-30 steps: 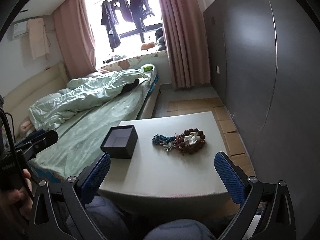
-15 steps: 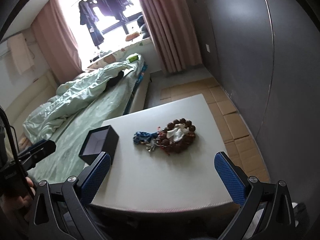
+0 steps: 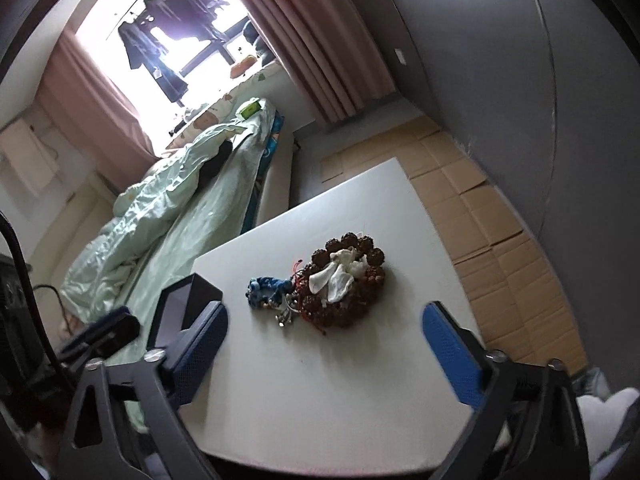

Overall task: Organize jewelry
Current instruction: 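Move both tools toward the jewelry pile beside the black box, then grasp the blue beaded keychain with the left tool while the right tool lifts the white tassel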

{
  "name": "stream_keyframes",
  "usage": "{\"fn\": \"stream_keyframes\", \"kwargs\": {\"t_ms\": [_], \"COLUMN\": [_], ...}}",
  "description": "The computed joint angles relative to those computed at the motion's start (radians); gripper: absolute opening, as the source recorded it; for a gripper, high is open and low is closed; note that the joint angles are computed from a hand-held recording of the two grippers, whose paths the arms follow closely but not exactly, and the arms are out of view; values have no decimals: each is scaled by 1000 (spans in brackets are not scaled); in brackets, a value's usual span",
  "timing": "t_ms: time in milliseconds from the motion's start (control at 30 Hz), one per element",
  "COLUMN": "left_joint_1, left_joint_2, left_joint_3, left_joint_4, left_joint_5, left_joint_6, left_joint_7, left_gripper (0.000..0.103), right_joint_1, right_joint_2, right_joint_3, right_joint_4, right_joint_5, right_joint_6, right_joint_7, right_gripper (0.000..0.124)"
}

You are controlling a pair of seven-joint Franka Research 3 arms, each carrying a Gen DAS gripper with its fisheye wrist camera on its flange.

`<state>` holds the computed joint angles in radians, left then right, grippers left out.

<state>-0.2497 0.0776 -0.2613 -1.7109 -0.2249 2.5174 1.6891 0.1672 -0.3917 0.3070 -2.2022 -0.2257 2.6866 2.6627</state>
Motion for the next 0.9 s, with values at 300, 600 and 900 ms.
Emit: {"fn": "stream_keyframes", "kwargs": {"t_ms": [300,600,900], "left_joint_1": [-13,-49,-88], "left_joint_2": [153,323,424], "left_joint_3": [-3,14,41], "left_joint_4": [157,360,487], "left_joint_5": [138,288,392], "left_joint_6": [-101,-241,-302], "left_joint_7": [-93,-208,-279], "left_gripper": [72,64,57], "right_joint_1": [111,142,149], "right_joint_2": [127,248,293], "right_joint_3": [-132,-168,-185], "right_joint_4": [11,115,146], "right_joint_5": [264,396,414], "right_joint_6": [119,77,34], "right_joint_7": [-177,-290,-282], "right_gripper": [55,53,7]}}
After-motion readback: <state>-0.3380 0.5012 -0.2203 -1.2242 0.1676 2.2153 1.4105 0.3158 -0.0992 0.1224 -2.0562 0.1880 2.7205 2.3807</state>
